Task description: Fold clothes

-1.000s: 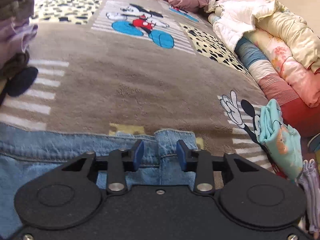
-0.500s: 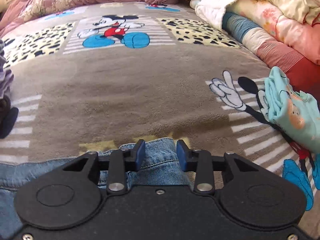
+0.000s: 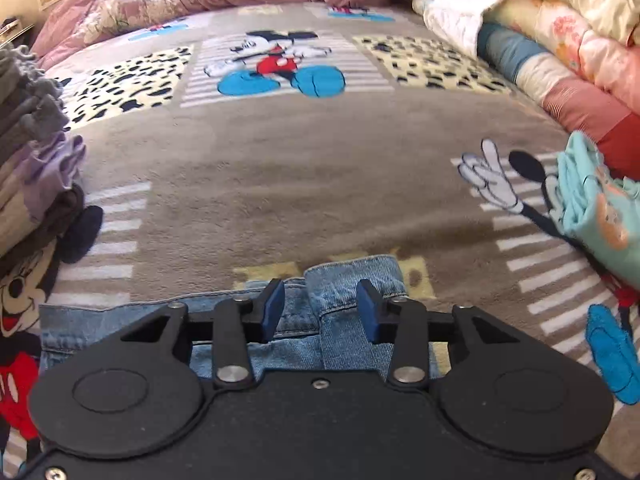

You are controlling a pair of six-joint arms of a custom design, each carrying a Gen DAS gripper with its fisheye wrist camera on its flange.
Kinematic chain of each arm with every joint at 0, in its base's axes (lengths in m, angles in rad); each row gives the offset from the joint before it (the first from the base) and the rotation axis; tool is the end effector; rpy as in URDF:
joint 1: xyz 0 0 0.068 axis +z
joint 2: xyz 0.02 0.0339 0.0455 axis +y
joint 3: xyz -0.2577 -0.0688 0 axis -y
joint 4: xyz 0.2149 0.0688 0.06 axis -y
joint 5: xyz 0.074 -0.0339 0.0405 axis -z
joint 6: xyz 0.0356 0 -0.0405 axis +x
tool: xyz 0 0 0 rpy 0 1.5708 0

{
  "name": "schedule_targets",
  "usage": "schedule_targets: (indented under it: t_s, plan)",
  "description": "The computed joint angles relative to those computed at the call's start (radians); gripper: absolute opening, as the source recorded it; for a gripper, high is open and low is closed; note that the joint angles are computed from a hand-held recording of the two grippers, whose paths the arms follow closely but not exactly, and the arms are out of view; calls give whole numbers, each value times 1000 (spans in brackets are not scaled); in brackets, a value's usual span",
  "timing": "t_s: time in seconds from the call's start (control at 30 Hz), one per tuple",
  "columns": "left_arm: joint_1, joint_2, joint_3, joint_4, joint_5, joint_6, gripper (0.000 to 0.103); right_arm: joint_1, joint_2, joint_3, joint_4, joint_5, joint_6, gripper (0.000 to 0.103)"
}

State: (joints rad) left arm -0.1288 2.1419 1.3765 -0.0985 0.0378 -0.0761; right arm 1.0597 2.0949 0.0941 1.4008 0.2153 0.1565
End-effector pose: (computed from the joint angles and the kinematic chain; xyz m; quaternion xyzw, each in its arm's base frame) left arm 0.4233 -0.0562 0.1414 0.0313 0.9375 -0.0530 0.3424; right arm 0.1063 0.1739 0.0548 -0.3387 0.8131 0.1870 0.4350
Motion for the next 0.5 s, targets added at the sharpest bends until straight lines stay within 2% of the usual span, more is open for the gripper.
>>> schedule_targets:
  t_s: [0.13,0.2,0.27,0.33,0.43,0.5]
  plan:
    - [50,-308,-329,102,37,-18,41,10,17,-12,35,17,0,103]
    - [74,-492,-503,140,52,-7,46,21,20,-14,41,35,2,103]
    - [111,-695,-673,163,74,5,59,28,19,-19,44,47,8,103]
    - [180,-900,-815,149,112,-13,61,33,19,-26,51,53,17,103]
    - [378,-1149,-955,59,249,-32,61,40,18,-42,68,61,36,103]
    - [559,-1224,-1016,16,374,-46,61,46,24,-59,92,66,48,103]
